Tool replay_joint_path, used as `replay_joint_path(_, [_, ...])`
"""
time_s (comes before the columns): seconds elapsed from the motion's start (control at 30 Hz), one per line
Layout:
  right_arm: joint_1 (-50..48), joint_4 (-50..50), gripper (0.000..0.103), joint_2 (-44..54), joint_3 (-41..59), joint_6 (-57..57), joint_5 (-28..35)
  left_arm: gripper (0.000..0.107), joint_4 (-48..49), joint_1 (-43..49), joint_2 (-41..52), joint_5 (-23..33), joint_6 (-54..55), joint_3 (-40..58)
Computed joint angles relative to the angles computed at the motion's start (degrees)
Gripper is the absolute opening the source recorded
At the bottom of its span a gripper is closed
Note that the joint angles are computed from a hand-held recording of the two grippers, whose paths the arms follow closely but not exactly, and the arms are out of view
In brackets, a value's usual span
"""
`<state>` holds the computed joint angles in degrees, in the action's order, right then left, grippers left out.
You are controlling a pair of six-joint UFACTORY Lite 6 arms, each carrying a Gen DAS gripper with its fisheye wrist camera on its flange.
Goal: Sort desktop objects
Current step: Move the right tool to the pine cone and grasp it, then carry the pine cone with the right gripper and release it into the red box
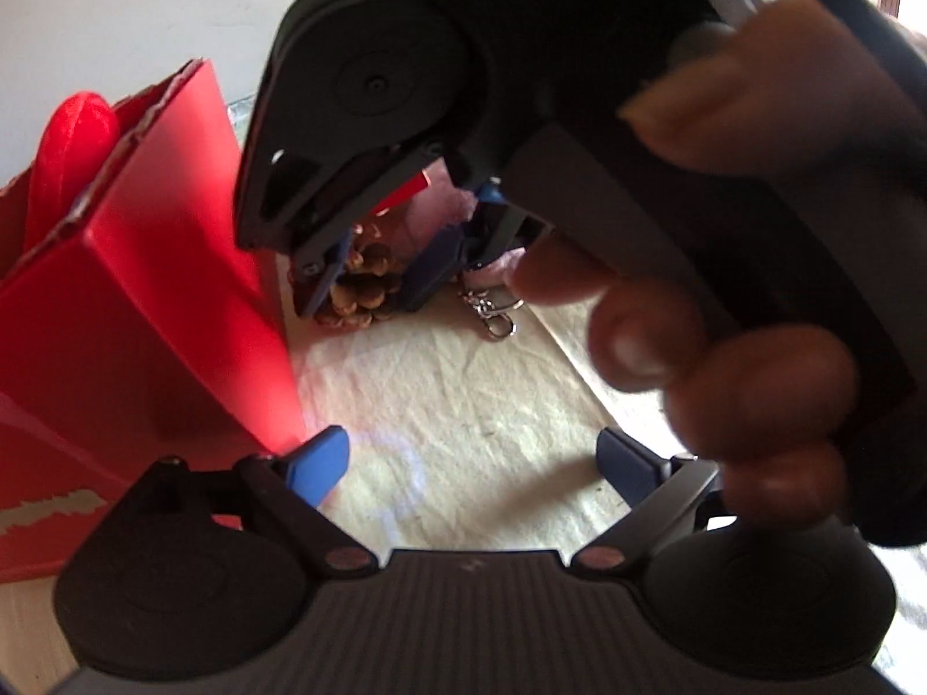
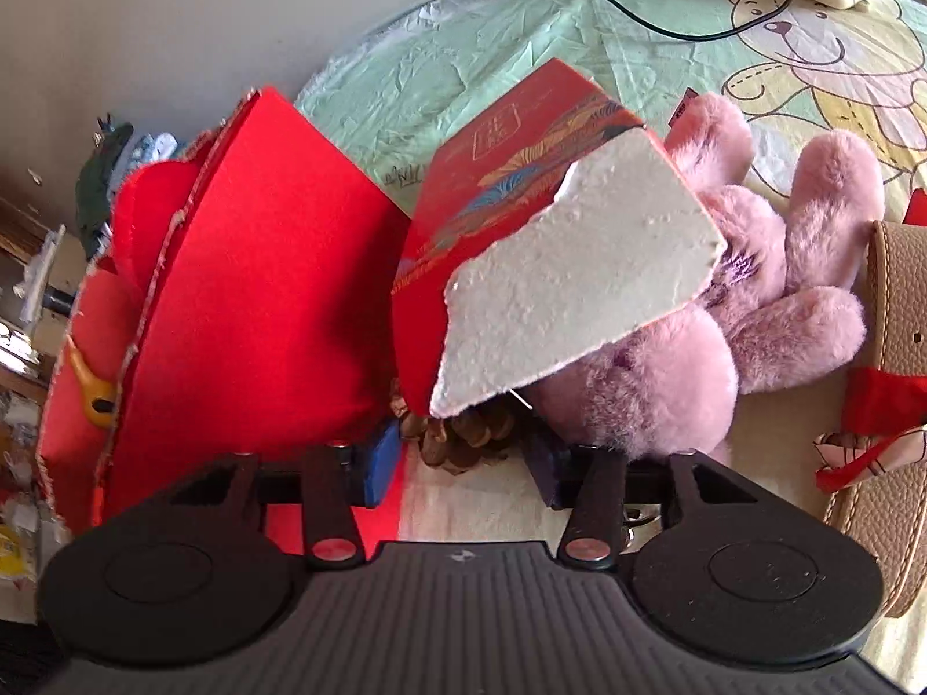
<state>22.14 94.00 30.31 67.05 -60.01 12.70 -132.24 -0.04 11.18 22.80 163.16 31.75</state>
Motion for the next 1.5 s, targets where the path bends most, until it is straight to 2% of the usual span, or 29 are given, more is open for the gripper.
replay_joint_path(0.13, [-1.3, -8.1, 0.047, -3.5, -3.8, 5.8, 1.9, 0.094, 3.4, 0.7, 0.0, 0.4, -2.8, 0.3])
replay_joint_path(0.27, [-3.6, -17.1, 0.047, -9.7, -10.7, 9.3, 7.5, 0.098, 9.3, 2.2, -1.6, 1.7, -6.4, -0.9])
replay_joint_path(0.43, [-6.0, -16.3, 0.048, -17.3, -20.5, 5.3, 12.9, 0.098, 9.9, 0.8, -2.1, 2.9, -4.0, -2.5])
replay_joint_path(0.57, [-6.3, -15.9, 0.050, -21.2, -25.0, 4.8, 13.4, 0.097, 4.6, -1.7, -1.2, 3.7, 2.4, -3.2])
replay_joint_path(0.63, [-6.8, -15.1, 0.061, -23.5, -27.2, 4.5, 13.2, 0.094, 5.9, -1.9, -0.6, 4.0, 0.7, -2.6])
replay_joint_path(0.73, [-7.2, -14.0, 0.066, -26.8, -29.6, 3.9, 11.5, 0.087, 11.4, -1.5, 0.3, 4.1, -5.9, -1.2])
replay_joint_path(0.83, [-8.7, -9.8, 0.068, -26.9, -30.2, 1.2, 11.5, 0.080, 14.3, -1.6, 0.1, 4.3, -9.6, -0.9])
replay_joint_path(0.97, [-10.2, -7.3, 0.066, -26.8, -31.0, -0.1, 11.9, 0.072, 14.2, -2.1, -1.1, 4.3, -10.2, -1.9])
replay_joint_path(1.0, [-10.3, -7.3, 0.066, -27.0, -31.2, 0.1, 11.9, 0.066, 15.3, -2.0, -1.5, 4.4, -11.5, -2.0])
replay_joint_path(1.03, [-10.3, -8.1, 0.066, -27.2, -31.1, 0.9, 11.6, 0.054, 16.8, -1.9, -1.8, 4.4, -13.2, -1.9])
replay_joint_path(1.07, [-10.5, -9.3, 0.066, -27.7, -31.4, 1.8, 11.3, 0.047, 19.8, -1.4, -1.9, 4.3, -16.3, -1.5])
replay_joint_path(1.13, [-10.4, -11.6, 0.061, -28.3, -31.5, 4.4, 10.3, 0.047, 29.2, 1.5, -2.1, 5.6, -24.7, -0.3])
replay_joint_path(1.3, [-11.3, -11.1, 0.060, -30.6, -34.1, 5.8, 11.0, 0.047, 31.8, 0.5, -6.4, 5.6, -27.8, -3.2])
replay_joint_path(1.47, [-7.8, -12.2, 0.060, -36.3, -35.4, 10.0, 8.1, 0.047, 45.1, 3.9, -15.7, 9.2, -40.5, -4.5])
replay_joint_path(1.5, [-4.5, -10.0, 0.060, -37.2, -35.1, 10.2, 5.7, 0.047, 47.3, 5.8, -17.2, 11.0, -42.3, -4.2])
